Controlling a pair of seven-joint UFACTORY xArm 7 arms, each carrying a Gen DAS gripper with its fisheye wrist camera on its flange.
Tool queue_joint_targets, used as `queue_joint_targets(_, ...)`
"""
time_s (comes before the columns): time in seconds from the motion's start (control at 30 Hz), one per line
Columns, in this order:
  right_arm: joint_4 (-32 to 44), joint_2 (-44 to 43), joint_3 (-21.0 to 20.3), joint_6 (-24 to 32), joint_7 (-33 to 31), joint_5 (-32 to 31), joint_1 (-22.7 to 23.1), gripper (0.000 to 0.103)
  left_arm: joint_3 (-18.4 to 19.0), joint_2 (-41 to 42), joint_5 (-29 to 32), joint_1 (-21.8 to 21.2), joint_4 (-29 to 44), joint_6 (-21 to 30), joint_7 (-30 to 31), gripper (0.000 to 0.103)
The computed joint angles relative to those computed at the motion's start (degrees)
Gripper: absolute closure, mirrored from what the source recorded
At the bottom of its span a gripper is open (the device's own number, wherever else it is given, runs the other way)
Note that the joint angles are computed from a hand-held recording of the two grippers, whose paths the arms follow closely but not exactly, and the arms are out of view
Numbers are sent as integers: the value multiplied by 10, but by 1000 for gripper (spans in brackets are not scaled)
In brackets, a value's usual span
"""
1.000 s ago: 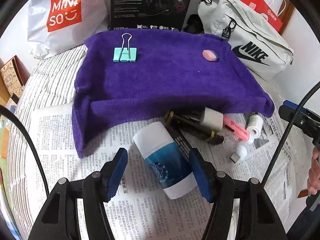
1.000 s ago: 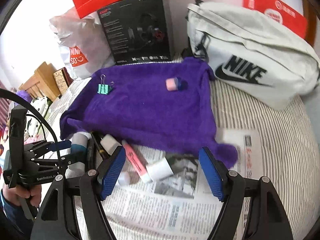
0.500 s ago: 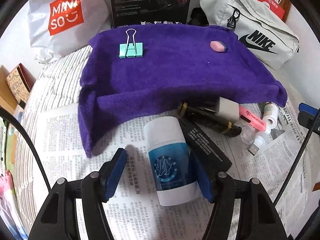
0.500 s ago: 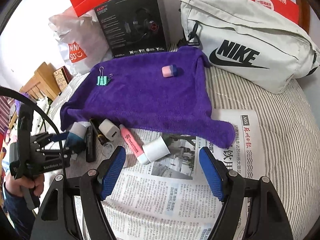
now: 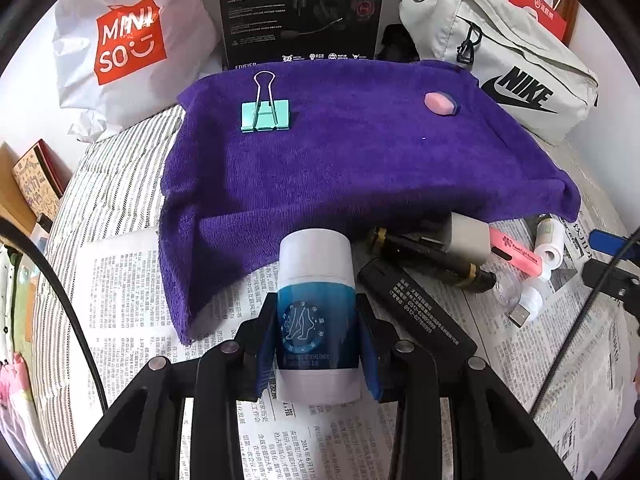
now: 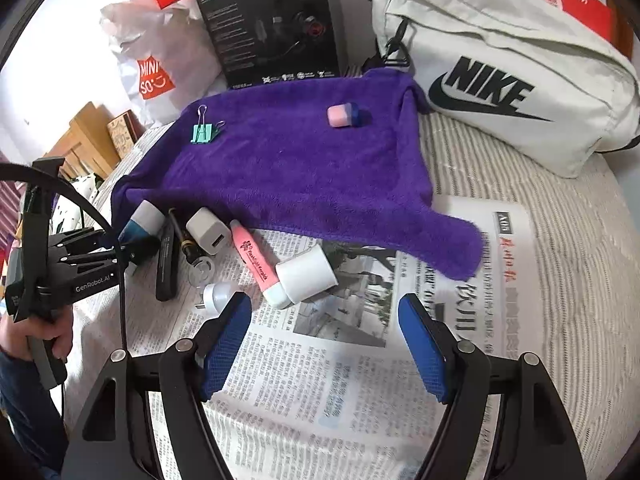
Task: Organize rigid objects
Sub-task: 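Grasp the white roll on the newspaper with the right tool, then set deodorant stick by the clip while right tool places roll by cylinder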
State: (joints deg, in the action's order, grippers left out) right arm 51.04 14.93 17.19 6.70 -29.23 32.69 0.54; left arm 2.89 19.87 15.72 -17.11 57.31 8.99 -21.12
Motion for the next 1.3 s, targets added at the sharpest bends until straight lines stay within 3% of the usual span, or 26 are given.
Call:
queue_joint_targets(0.07,8,17,-6,-14,5,-14,9,30,6,0,7,-6,0,0,-4,69)
queue_joint_targets(0.2,31,51,-9,-21,25,-66,12,52,-11,0,-9,10,-3,-7,14,69)
queue_joint_targets(0.27,43,67,-16,-26,39,-92,18,55,-11,-1,-14,11,-5,-10,18,69)
queue_joint_targets(0.33,47,75,3,-39,36,-98,0,61,-9,-2,-16,10,-9,-15,18,69)
queue_joint_targets(0.37,52,78,-14,-35,56,-120,16,70,-3,-2,-13,4,-10,-17,14,69)
queue_joint_targets(0.43,60,85,-43,-24,84,-153,41,70,3,-2,-11,-2,-10,-17,10,69)
queue_joint_targets(0.5,60,89,-46,-38,100,-172,46,70,2,-3,-10,-1,-11,-18,11,69)
queue_joint_targets(0.63,65,98,-32,-45,119,-198,31,70,-17,-3,-31,17,-12,-19,30,69)
queue_joint_targets(0.83,72,108,-23,-53,143,-229,20,70,-11,-1,-34,8,-8,-16,30,64)
queue_joint_targets(1.07,60,95,21,-33,136,-219,-30,71,-36,-6,-60,34,-14,-16,56,69)
queue_joint_targets(1.17,47,84,-3,-38,146,-220,-11,71,-28,-3,-61,27,-10,-18,56,69)
queue_joint_targets(1.3,34,82,-4,-59,145,-224,-12,71,-5,1,-41,6,-11,-33,47,69)
